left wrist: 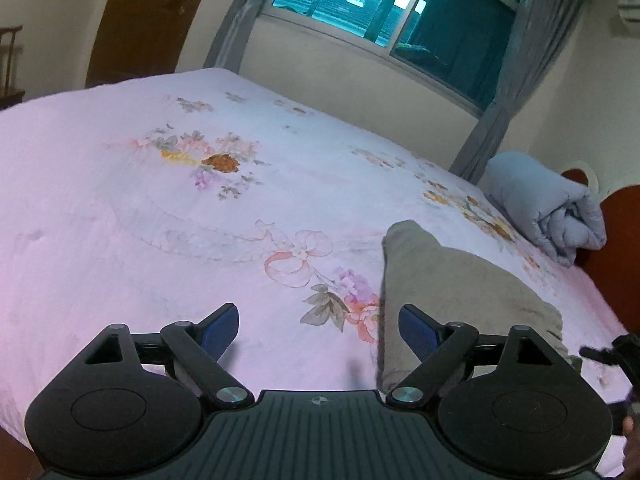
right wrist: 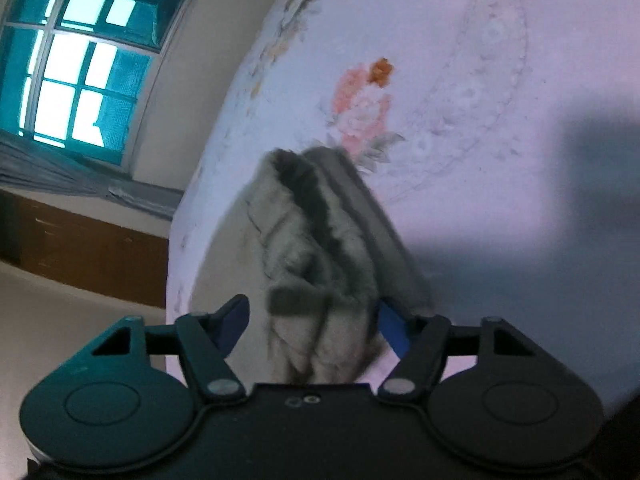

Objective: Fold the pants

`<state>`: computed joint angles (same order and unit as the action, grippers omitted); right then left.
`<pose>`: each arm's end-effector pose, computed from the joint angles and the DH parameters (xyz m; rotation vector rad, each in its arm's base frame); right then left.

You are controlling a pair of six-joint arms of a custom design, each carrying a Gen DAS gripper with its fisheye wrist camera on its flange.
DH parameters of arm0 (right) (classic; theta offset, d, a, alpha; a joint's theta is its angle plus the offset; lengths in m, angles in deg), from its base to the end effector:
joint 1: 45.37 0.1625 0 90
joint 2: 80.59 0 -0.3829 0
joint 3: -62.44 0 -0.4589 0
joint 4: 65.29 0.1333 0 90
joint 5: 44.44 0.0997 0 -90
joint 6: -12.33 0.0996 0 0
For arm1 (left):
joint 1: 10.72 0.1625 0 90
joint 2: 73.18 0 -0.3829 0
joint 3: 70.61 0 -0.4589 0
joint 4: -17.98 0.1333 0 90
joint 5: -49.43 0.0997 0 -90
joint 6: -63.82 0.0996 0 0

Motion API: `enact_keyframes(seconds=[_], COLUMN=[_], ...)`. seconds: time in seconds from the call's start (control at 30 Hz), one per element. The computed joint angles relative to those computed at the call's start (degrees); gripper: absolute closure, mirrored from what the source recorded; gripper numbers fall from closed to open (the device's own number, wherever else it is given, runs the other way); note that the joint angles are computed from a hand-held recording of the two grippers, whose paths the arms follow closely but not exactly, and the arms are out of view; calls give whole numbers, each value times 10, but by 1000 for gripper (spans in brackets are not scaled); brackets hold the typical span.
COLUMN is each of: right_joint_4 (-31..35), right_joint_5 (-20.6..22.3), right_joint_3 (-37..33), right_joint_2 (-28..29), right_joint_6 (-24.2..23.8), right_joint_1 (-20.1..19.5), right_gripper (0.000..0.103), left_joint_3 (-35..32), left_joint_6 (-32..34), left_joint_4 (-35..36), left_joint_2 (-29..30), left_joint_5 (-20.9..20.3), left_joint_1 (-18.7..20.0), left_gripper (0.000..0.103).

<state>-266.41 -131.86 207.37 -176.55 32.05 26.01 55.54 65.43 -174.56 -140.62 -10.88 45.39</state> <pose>0.0041 -0.4193 0.2388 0.8360 2.5142 -1.5960 -0.1367 -0.5311 0.1306 0.5303 2.5691 -1.2002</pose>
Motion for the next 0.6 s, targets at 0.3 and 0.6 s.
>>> enact_keyframes(seconds=[0.3,0.6], right_joint_4=[23,-127], right_joint_5=[-104,16], right_joint_3=[-45,-10], right_joint_2=[44,73], right_joint_6=[-61,-41], right_joint_1=[72,7], right_gripper=[79,80], left_joint_3=[9,7], left_joint_6=[-17,-22], left_joint_4=[-11,-12], left_joint_2=[-4,-3], left_joint_5=[-32,-39], left_joint_1=[25,37], left_gripper=[17,17])
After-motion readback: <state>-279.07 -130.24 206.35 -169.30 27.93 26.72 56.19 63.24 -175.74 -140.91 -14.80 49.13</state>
